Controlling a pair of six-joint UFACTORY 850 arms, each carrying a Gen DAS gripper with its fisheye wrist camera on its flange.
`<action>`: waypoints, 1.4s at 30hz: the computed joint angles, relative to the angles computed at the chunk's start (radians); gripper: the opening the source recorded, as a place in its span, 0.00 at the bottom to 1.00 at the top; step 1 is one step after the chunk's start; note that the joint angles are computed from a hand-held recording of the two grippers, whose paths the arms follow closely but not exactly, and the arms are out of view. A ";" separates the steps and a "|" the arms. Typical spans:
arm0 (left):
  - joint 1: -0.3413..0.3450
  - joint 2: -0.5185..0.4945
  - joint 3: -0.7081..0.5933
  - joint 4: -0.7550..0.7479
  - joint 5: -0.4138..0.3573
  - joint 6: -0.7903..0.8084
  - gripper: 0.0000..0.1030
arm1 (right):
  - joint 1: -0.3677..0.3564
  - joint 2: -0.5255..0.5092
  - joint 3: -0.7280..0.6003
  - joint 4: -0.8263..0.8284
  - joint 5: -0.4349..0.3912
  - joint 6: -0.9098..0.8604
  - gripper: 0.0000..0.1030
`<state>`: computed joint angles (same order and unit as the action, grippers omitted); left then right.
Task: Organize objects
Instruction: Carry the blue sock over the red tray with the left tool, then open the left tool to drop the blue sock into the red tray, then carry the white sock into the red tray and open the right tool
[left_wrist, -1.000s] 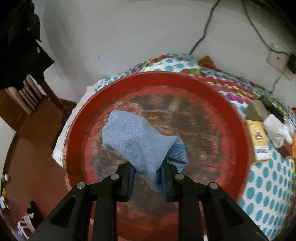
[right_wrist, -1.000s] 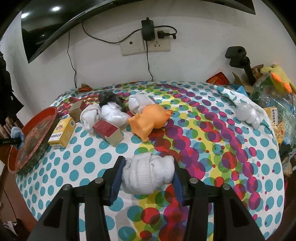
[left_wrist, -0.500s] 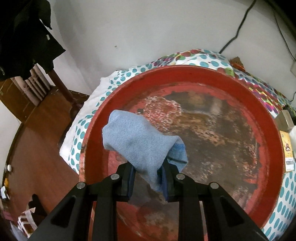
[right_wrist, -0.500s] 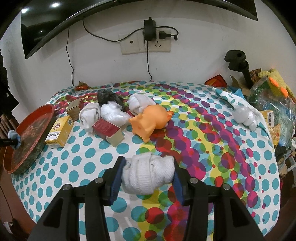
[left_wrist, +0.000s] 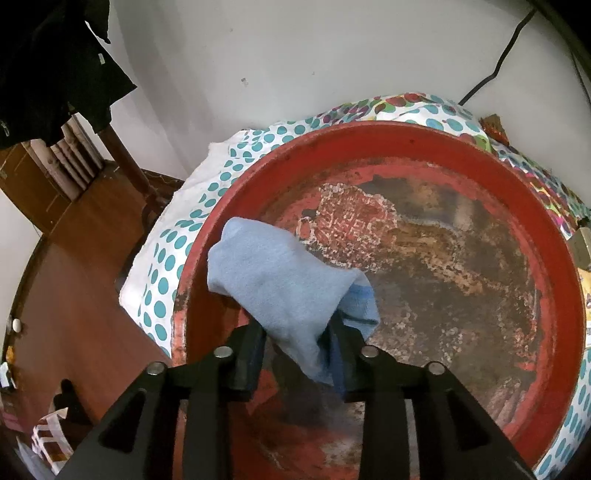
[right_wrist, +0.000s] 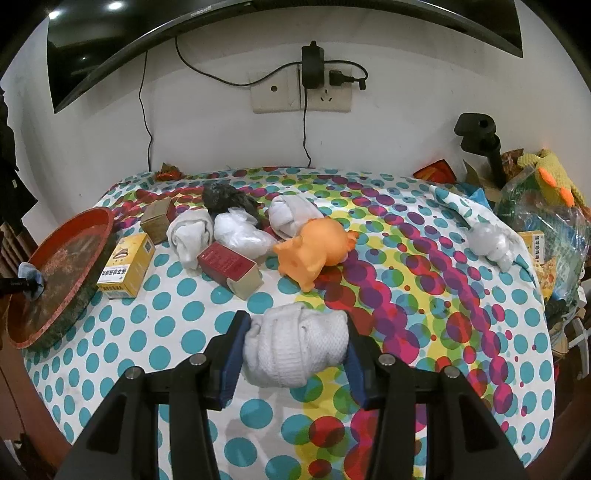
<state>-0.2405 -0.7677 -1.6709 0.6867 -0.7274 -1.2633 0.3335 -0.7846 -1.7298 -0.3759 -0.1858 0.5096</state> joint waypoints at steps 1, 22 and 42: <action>-0.001 0.001 0.003 0.004 0.001 0.001 0.36 | 0.002 -0.001 -0.002 -0.011 -0.003 0.009 0.47; -0.101 0.159 0.176 0.273 -0.029 -0.289 0.88 | 0.077 -0.072 -0.128 0.057 -0.058 -0.136 0.47; -0.105 0.219 0.268 0.318 -0.028 -0.386 0.92 | 0.230 -0.304 -0.571 0.367 -0.226 -0.556 0.47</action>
<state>-0.3452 -0.5484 -1.4028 1.0045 -0.7556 -1.6493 0.5631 -1.0889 -2.3013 -0.0087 -0.4118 -0.0467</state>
